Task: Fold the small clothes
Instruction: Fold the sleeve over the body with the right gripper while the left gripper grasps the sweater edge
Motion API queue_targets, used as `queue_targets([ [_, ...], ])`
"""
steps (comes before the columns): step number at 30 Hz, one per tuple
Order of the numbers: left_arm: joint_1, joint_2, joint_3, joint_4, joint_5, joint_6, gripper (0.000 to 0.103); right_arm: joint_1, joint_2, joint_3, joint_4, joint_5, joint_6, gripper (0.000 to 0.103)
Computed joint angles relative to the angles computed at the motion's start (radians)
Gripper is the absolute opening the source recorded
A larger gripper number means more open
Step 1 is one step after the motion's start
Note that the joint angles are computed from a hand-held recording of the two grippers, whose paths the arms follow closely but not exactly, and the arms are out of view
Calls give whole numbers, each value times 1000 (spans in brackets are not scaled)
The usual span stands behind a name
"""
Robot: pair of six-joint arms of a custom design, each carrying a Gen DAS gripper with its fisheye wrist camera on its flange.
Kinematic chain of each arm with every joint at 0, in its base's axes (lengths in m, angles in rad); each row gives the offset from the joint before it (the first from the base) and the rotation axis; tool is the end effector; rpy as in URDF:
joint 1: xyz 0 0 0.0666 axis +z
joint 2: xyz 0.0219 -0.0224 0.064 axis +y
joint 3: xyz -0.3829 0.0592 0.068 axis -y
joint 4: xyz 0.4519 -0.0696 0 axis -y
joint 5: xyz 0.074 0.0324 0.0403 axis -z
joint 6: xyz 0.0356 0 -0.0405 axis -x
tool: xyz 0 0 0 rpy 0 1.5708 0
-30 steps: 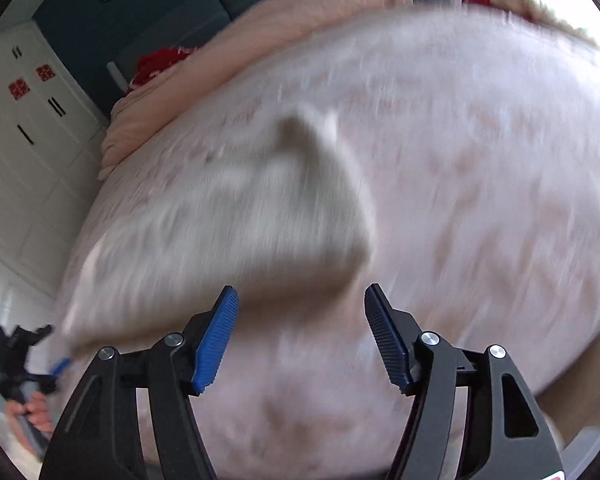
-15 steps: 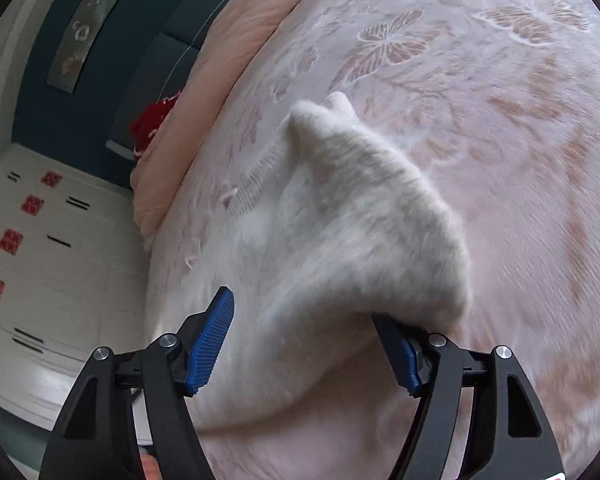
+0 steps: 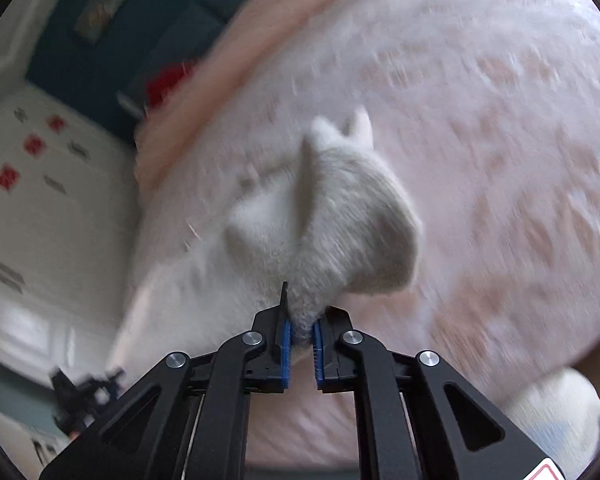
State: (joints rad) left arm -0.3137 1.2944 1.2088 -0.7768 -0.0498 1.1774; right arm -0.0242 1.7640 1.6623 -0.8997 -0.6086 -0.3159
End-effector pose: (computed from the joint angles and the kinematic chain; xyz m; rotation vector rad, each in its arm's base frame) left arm 0.4800 -0.1543 0.3956 -1.0784 2.2844 -0.5875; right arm 0.6675 0.0038 0.3604 0.1988 2.5309 0.8930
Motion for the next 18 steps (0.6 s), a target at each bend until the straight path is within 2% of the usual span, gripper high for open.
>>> queue_targets([
  [2,-10,-4,-37,3,21,10,17,-6,0,-28,-29,15,35,17],
  [3,-15,-11,-61,18,22,47,17,-14,-7,-47,-29,14,24,21],
  [4,-18,-22,-85,47,19,83,22,-23,-12,-56,-24,11,1,33],
  [5,-25,-35,-103,66,-9,117,37,-32,-29,-74,4,13,-40,45],
  [7,-41,-44,-94,36,-90,141,57,-38,-60,-92,50,66,-62,49],
  [8,-49,-54,-87,34,-140,137,61,-38,-62,-82,57,91,-49,49],
  [9,-54,-61,-72,39,-181,100,63,-34,-61,-59,58,135,-15,50],
  [10,-53,-54,-45,28,-210,54,69,-29,-56,-36,54,168,16,56],
  [12,-44,-26,17,17,-240,-29,85,-14,-20,41,45,203,71,64],
  [14,-13,37,100,32,-202,-141,86,3,58,162,3,204,120,68],
  [16,19,139,210,9,-146,-242,87,35,165,317,-59,242,189,71],
  [18,40,240,308,-37,-120,-294,87,57,284,479,-141,270,231,71],
])
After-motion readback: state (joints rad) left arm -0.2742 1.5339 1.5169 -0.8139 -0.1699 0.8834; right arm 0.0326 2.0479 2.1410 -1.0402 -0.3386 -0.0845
